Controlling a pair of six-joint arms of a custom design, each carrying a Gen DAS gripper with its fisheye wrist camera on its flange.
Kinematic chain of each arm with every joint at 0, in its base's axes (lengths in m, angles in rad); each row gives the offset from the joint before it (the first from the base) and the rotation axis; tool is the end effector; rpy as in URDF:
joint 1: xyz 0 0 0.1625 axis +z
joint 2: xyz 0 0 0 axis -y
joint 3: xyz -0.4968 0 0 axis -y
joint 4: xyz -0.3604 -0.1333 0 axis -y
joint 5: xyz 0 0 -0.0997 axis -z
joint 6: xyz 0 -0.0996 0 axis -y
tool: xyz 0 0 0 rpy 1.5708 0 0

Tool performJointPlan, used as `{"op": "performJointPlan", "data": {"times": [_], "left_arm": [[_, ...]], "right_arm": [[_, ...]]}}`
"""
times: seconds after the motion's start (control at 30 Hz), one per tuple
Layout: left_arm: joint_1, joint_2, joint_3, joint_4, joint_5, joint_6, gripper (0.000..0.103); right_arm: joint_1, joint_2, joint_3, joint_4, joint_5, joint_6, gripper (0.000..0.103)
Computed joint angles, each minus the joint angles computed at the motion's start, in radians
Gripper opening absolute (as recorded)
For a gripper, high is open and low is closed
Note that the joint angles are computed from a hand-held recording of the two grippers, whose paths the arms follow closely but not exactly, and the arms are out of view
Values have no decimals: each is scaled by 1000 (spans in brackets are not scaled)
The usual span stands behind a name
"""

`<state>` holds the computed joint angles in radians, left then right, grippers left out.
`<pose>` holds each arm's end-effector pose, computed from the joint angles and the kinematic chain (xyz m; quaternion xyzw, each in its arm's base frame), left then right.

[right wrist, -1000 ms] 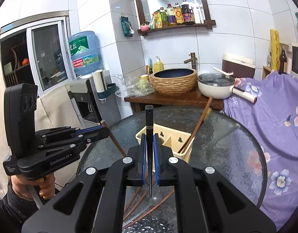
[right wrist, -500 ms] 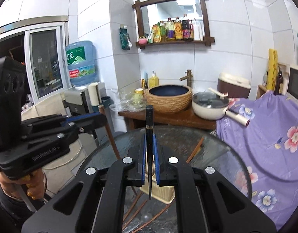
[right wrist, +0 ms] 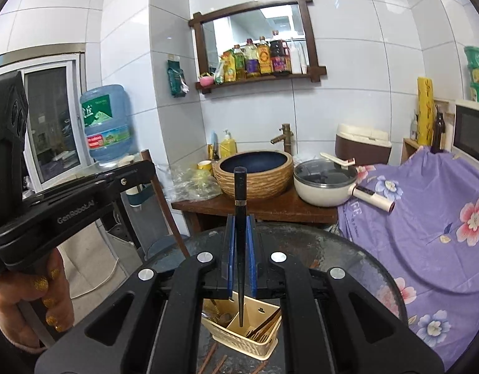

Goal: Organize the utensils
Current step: 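Drop the wooden chopstick into the holder with the left tool while the right tool drops the black one, then open both tools and move them back toward the remaining wooden chopsticks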

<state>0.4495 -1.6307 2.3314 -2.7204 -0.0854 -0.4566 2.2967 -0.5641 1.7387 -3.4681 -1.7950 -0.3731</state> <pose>-0.2045 -0.3568 0.4617 0.0920 0.7280 -0.5834 0.3482 0.5464 -0.4482 0.0887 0.4517 -0.8134 0.3642 0.0414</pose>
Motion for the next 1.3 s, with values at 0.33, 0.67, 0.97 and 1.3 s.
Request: {"op": "performJointPlan", "data": {"times": [0.33, 0.67, 0.97, 1.3], "left_arm": [[121, 80, 80, -278, -83, 121, 7], [193, 81, 122, -211, -149, 37, 7], [237, 86, 133, -184, -203, 17, 7], [143, -7, 221, -123, -175, -74, 58]], "right_arm": [[-35, 91, 4, -69, -35, -25, 8], [-66, 127, 24, -79, -48, -27, 8], [-73, 154, 27, -102, -78, -53, 8], [-90, 136, 132, -275, -31, -65, 60]]}}
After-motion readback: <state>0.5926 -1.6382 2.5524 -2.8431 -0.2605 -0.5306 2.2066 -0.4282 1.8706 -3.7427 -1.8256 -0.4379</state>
